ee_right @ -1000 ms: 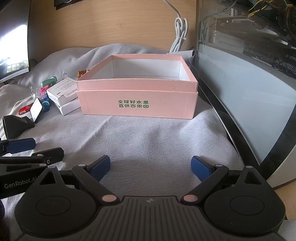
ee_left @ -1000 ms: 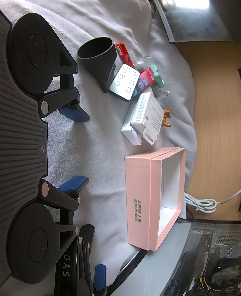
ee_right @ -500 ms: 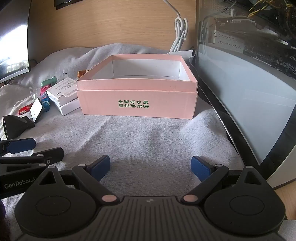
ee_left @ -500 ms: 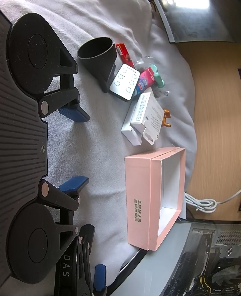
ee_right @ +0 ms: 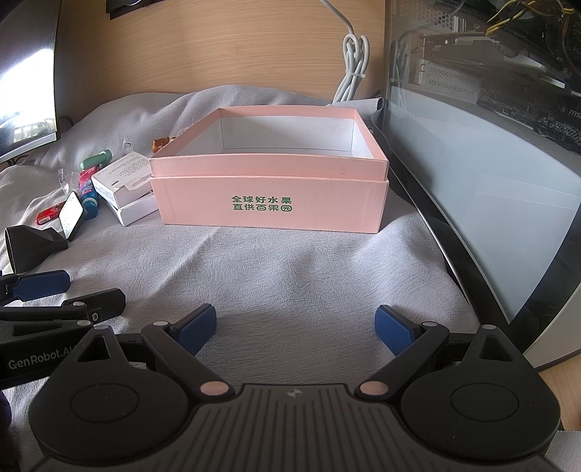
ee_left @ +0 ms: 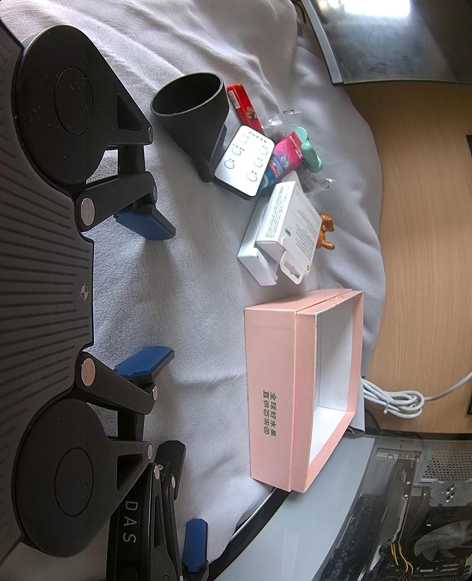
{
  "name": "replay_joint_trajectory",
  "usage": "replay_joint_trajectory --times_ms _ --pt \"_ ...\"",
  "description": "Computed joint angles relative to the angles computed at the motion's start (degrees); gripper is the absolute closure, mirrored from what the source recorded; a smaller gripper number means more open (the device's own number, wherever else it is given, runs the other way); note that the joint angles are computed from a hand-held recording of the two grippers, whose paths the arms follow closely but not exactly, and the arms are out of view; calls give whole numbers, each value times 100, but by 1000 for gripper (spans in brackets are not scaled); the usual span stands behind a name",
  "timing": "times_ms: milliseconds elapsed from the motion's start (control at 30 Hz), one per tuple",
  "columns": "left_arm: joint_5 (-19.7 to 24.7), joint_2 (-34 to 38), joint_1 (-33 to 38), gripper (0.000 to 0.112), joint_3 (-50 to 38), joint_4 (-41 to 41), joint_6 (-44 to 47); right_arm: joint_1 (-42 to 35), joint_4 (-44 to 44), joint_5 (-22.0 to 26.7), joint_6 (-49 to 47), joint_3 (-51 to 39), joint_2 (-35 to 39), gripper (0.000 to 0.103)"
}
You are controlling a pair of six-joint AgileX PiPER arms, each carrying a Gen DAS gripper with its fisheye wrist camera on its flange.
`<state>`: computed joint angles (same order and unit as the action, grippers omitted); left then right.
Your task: Organize rigid objects
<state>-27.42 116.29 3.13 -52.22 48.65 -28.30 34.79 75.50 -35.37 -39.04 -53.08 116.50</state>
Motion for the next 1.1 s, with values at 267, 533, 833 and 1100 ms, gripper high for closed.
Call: replay_joint_trajectory --times_ms 267,533,833,1100 --pt "0 0 0 41 0 0 0 0 0 0 0 0 0 9" --pt "0 0 1 41 -1 5 -5 0 -3 -1 4 0 2 9" --pt "0 0 1 41 -1 5 -5 0 10 1 -12 -14 6 9" --pt "0 0 1 41 -1 5 -5 -13 5 45 -37 31 -45 6"
